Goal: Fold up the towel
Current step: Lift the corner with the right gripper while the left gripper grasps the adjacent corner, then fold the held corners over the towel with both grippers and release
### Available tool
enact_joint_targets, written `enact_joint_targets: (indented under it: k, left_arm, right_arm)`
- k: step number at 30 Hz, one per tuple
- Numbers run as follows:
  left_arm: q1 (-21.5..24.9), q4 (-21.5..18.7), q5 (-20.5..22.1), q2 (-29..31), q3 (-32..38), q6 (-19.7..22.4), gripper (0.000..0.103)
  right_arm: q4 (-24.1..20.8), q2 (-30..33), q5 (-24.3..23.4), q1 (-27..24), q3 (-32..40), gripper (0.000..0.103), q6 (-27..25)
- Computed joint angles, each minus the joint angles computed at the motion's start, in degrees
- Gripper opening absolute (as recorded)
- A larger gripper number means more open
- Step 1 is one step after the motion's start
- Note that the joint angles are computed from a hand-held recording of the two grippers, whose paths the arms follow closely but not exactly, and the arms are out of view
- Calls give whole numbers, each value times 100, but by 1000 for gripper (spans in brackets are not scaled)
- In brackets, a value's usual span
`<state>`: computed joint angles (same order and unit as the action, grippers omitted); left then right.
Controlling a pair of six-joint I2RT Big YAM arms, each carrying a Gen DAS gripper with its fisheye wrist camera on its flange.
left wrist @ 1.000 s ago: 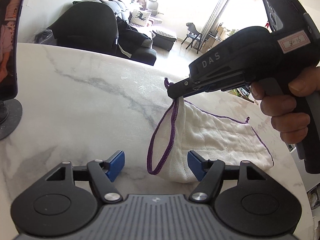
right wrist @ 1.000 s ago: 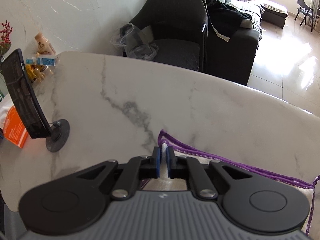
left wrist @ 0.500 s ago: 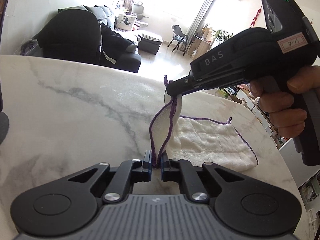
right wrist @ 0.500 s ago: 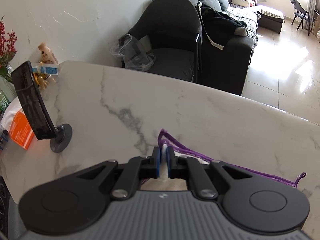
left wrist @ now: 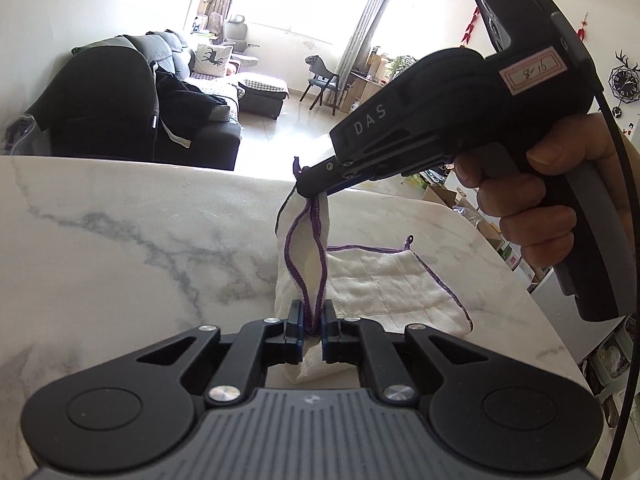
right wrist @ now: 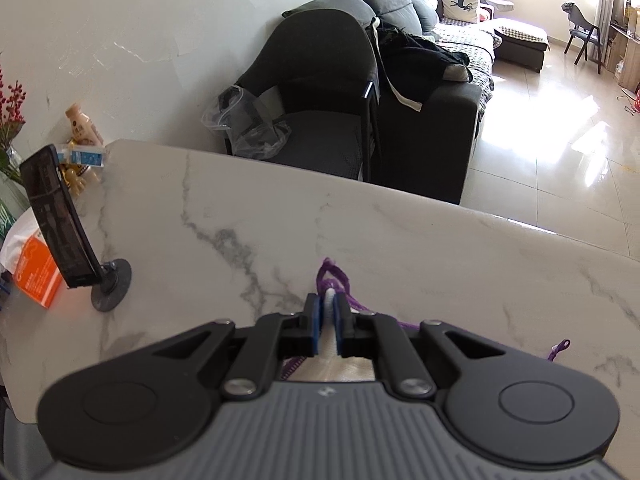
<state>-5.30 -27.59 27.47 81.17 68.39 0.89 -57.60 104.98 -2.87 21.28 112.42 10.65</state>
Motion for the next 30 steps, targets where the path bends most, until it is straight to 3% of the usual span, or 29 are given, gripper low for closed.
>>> enact_joint_targets:
  k: [17, 25, 30]
  left_arm:
    - [-611, -23, -149, 394, 372, -174, 7]
    - [-872, -88, -175, 570, 504, -398, 7]
    - [-1082, -117, -373, 704, 650, -469, 7]
  right_arm:
    - [227, -492, 56, -445, -695, 8, -235]
    - [458, -648, -45, -718, -1105, 9, -756]
    - [588, -675, -119, -852, -1252, 9, -797]
